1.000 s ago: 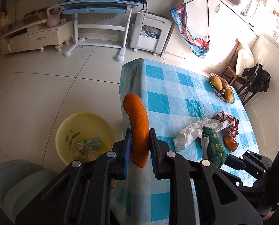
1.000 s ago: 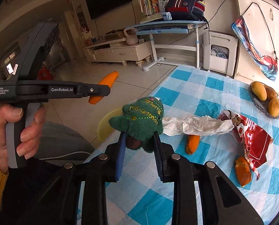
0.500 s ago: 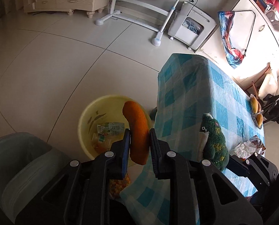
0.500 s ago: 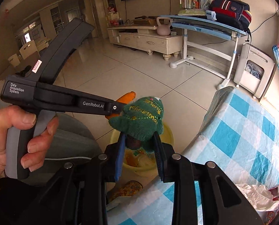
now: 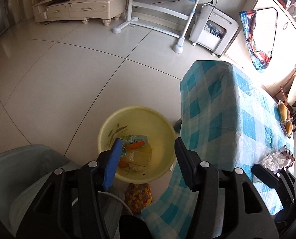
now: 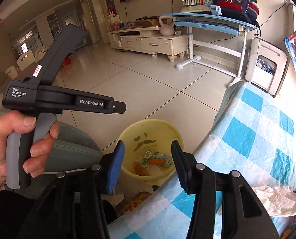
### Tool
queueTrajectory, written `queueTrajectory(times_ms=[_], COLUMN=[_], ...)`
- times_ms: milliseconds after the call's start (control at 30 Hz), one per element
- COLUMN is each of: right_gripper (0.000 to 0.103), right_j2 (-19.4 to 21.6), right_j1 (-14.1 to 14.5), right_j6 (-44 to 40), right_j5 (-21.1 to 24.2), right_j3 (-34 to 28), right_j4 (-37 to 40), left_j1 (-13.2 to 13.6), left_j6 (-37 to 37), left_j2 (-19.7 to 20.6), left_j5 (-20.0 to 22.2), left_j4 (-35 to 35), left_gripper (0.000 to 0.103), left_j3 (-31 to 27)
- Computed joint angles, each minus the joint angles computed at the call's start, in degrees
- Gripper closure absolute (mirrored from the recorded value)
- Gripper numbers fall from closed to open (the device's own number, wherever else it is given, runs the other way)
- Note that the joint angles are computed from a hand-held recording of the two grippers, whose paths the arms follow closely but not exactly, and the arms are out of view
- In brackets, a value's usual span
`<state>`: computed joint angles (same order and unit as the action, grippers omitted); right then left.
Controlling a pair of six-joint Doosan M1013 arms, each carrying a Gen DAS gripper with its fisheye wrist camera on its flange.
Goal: Collect trash
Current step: 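Carry the carrot and plush toy to the basin and open both grippers, then bring both grippers back over the table, then lower the left gripper to the floor toward the small green plush toy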
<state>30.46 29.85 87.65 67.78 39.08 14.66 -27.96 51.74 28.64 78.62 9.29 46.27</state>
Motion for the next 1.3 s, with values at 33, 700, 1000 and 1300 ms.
queueTrajectory(times_ms=[33, 700, 1000, 1300], right_gripper=[0.052, 0.049, 0.049, 0.048], right_j2=[-1.54, -17.74, -18.07, -14.87], right_j1=[-0.46, -6.13, -6.93, -7.55], right_j6=[0.41, 15.11, 12.13, 8.24], right_j5=[-1.01, -10.54, -11.02, -7.39], right_j3=[2.32, 26.25, 26.44, 23.86], right_j4=[0.04, -8.58, -7.7, -5.77], left_j1=[-0.66, -12.24, -5.19, 3.36], left_j6=[1.59, 34.14, 30.64, 38.83], left_j2=[0.49, 7.93, 2.44, -0.73], left_j5=[0.78, 9.91, -0.44, 12.73], left_j4=[0.49, -8.25, -17.43, -34.57], left_gripper=[0.05, 0.043, 0.044, 0.047], left_j3=[-1.13, -12.84, -6.11, 6.69])
